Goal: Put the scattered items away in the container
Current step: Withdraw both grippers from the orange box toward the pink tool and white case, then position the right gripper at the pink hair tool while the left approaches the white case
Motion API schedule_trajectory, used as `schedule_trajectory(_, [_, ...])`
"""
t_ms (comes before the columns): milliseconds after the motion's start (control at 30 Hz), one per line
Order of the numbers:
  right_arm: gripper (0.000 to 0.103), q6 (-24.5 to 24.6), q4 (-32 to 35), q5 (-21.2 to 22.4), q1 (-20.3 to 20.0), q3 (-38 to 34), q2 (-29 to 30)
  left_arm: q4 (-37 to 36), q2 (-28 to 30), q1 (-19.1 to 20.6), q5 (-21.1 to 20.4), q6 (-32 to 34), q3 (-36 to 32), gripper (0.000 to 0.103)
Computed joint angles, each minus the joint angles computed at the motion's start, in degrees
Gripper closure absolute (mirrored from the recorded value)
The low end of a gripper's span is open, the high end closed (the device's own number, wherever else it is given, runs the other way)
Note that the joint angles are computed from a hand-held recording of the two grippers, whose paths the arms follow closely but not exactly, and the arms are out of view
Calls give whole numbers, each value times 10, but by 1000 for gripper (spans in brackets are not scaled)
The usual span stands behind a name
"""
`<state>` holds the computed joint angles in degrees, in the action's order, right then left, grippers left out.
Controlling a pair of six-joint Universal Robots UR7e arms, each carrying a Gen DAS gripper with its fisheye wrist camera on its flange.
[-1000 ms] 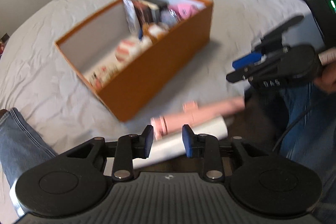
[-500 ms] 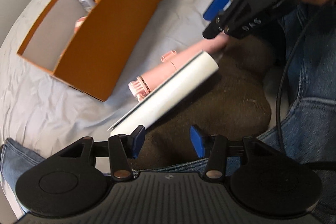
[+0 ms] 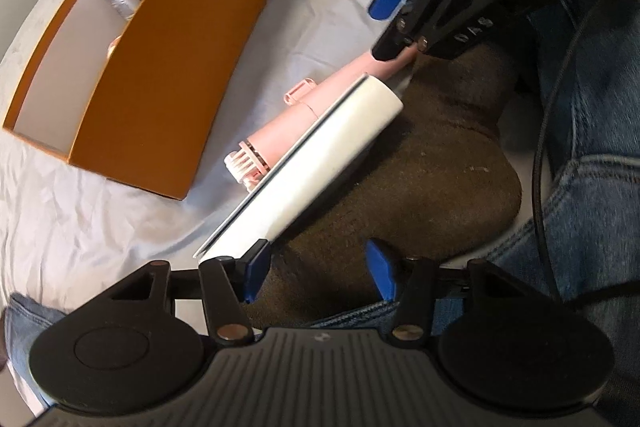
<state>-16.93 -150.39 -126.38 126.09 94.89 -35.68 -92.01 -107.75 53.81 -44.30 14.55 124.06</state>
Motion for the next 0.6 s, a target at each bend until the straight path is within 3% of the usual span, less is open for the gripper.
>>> schedule_trajectory(167, [70,1,0,2,-1,0,-1,5,8,7,-5,38,-12,40])
schedule_trajectory(600, [69,2,6,6,-3,0,-2,-80,-5,36,2,203,-3,39])
